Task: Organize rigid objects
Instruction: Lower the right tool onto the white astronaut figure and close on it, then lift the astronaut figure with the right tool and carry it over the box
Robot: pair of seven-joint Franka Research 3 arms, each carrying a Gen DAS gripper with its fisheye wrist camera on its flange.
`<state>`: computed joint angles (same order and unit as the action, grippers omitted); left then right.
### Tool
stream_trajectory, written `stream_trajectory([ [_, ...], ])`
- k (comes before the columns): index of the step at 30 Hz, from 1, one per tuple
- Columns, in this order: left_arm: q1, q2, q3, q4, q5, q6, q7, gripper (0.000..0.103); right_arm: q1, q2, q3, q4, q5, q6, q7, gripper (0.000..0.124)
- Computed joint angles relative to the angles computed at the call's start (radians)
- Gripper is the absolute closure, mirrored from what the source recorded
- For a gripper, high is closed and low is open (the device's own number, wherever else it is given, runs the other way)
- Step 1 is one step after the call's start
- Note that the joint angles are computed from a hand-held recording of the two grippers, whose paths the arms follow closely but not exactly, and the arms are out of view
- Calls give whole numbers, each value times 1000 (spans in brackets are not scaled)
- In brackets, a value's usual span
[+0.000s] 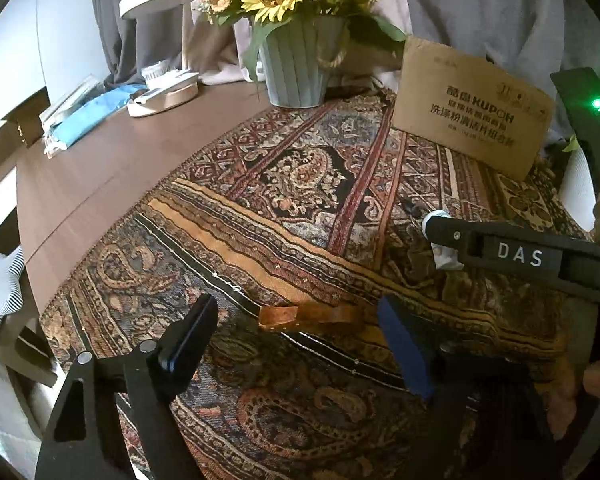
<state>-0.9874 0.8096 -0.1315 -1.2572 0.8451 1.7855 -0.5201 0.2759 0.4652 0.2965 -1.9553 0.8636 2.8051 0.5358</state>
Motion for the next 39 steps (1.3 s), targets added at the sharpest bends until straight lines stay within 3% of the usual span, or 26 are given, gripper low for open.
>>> stream_trajectory([
  [8, 19, -13, -4, -46, -3, 62, -30, 32, 4, 38, 2, 40, -22, -22, 12, 71],
  [14, 27, -24, -4, -79, 9, 105, -51, 48, 3, 41, 10, 41, -28, -14, 7, 82],
  [19, 40, -49, -8, -121, 20, 143, -68, 48, 7, 37, 7, 40, -43, -33, 12, 96],
  [30, 48, -95, -15, -168, 60, 149, -72, 48, -2, 5, 16, 17, 0, -26, -16, 96],
  [34, 74, -122, -26, -208, 64, 205, -75, 48, -6, -15, 15, 4, 30, -28, -30, 96],
  [39, 73, -139, -30, -211, 81, 180, -34, 48, 5, -41, 2, -18, 44, -24, -32, 96],
])
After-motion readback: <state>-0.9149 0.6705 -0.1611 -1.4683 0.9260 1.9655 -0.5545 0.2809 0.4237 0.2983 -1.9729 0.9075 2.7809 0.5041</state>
